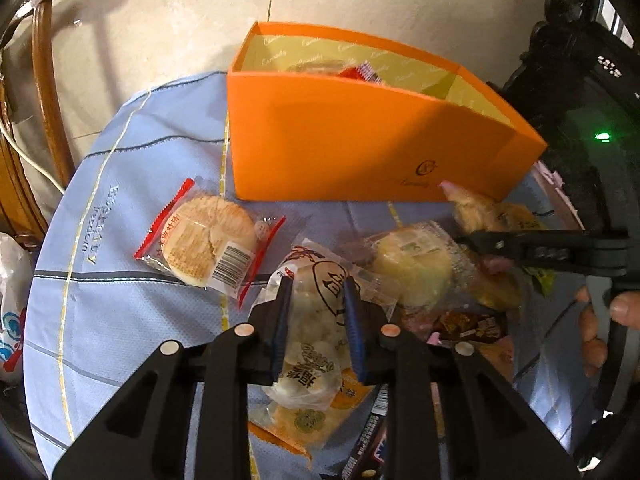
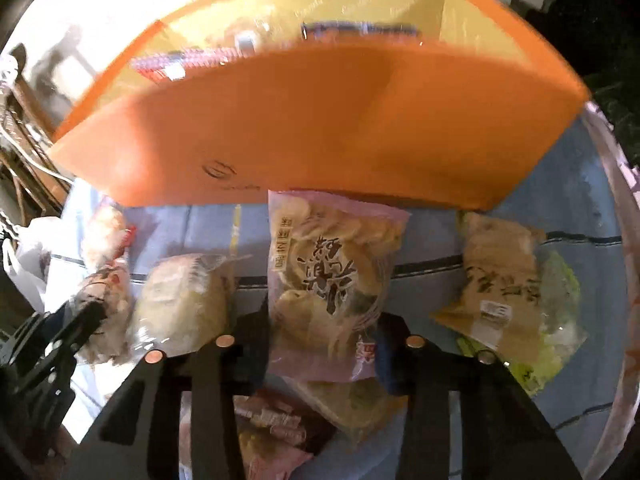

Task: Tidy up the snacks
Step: 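Grasp the clear white candy bag with the left tool while the right tool grasps the pink biscuit bag, then drop the candy bag and pink bag into the orange box, opening both tools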

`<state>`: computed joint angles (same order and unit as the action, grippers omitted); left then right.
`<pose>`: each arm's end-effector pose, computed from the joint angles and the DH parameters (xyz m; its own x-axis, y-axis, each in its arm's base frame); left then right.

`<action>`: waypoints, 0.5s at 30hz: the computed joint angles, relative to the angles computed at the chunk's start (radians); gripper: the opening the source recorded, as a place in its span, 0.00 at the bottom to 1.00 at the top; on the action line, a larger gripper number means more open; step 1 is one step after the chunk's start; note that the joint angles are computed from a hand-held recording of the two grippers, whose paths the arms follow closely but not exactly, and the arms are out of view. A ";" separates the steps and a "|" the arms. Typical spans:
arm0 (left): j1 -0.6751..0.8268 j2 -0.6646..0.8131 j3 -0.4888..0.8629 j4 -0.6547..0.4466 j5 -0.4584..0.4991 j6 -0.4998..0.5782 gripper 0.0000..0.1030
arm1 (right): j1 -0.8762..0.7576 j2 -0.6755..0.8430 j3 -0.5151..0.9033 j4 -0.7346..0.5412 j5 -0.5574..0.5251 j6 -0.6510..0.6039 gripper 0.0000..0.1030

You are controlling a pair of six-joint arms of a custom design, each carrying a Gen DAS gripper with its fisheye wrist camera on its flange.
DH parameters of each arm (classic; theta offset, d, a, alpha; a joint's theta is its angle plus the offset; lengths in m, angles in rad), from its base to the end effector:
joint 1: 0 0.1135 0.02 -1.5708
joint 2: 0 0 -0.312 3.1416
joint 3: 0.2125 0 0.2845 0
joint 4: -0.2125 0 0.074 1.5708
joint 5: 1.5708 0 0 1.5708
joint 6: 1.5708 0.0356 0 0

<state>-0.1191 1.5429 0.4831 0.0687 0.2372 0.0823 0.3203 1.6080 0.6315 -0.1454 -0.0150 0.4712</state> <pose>0.2563 -0.0391 0.1213 -0.8079 0.1772 -0.5621 0.3108 0.9384 -0.1509 0.2700 0.0901 0.1297 -0.9076 0.1772 -0.3805 0.1022 0.9726 0.2090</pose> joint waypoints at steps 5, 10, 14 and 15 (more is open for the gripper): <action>0.046 -0.142 -0.019 -0.068 0.101 -0.016 0.21 | 0.012 -0.285 -0.095 -0.083 -0.012 0.009 0.39; 0.089 -0.340 0.002 -0.203 0.194 0.003 0.21 | 0.056 -0.553 -0.118 -0.239 0.037 0.009 0.39; 0.110 -0.464 0.048 -0.307 0.256 0.002 0.21 | 0.063 -0.700 -0.069 -0.376 0.072 0.006 0.39; 0.105 -0.480 0.065 -0.325 0.261 0.002 0.21 | 0.060 -0.720 -0.049 -0.399 0.080 -0.006 0.39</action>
